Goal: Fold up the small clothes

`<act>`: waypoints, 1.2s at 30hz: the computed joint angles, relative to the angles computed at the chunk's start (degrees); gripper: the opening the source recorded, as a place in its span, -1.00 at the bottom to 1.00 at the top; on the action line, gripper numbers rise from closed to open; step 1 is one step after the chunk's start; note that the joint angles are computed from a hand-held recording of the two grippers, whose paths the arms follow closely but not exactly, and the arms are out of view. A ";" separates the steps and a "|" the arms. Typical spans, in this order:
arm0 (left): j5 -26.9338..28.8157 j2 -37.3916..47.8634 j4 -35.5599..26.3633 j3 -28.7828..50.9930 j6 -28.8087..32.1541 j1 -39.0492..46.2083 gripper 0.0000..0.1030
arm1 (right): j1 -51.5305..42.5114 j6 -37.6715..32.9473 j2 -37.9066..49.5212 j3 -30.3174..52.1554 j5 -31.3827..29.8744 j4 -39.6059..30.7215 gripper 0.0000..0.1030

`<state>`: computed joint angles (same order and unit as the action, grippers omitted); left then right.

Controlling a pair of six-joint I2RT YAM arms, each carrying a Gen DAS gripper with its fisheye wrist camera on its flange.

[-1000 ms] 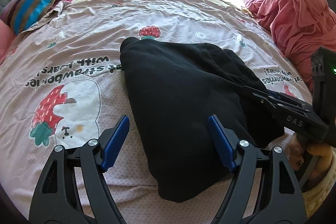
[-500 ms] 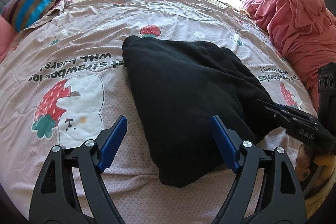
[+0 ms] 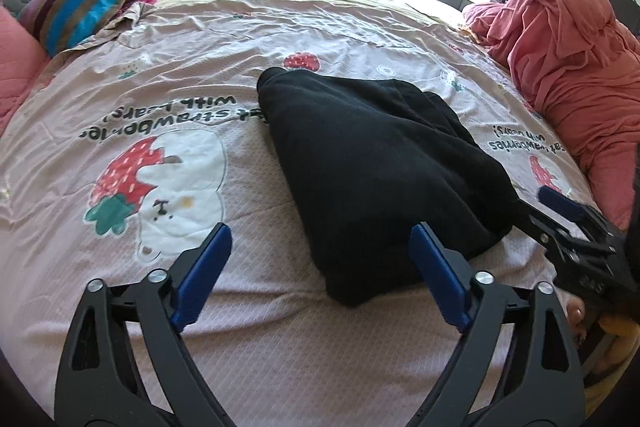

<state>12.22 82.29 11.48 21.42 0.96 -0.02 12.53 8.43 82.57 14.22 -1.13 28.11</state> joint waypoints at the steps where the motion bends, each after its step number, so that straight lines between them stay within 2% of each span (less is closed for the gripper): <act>1: 0.52 -1.54 0.18 -1.46 0.54 0.61 0.73 | 1.49 0.67 -1.74 -1.22 1.60 0.01 0.87; 3: 1.22 -3.85 0.21 -3.67 1.43 1.70 0.81 | 4.65 2.83 -5.07 -3.82 4.73 0.24 0.90; 7: 4.17 -9.23 -0.23 -8.85 4.73 6.18 0.81 | 8.73 7.39 -9.49 -6.54 7.06 -1.69 0.91; 9: 4.27 -12.25 -0.16 -11.28 6.17 7.65 0.81 | 12.14 9.89 -10.64 -7.68 10.52 -2.35 0.91; 15: 8.00 -18.97 -3.61 -15.17 10.78 13.89 0.82 | 21.74 15.21 -8.80 -9.58 21.89 -1.35 0.91; 21: 11.35 -19.84 -4.40 -16.69 13.97 18.53 0.82 | 30.54 21.64 -9.81 -10.53 29.86 -4.64 0.91; 26: 13.09 -22.59 -7.15 -17.24 16.09 20.58 0.82 | 35.37 25.91 -8.66 -9.21 32.05 -8.21 0.91; 36: 15.39 -24.40 -10.02 -17.20 17.70 23.35 0.82 | 36.14 28.29 -9.76 -8.10 32.86 -12.76 0.91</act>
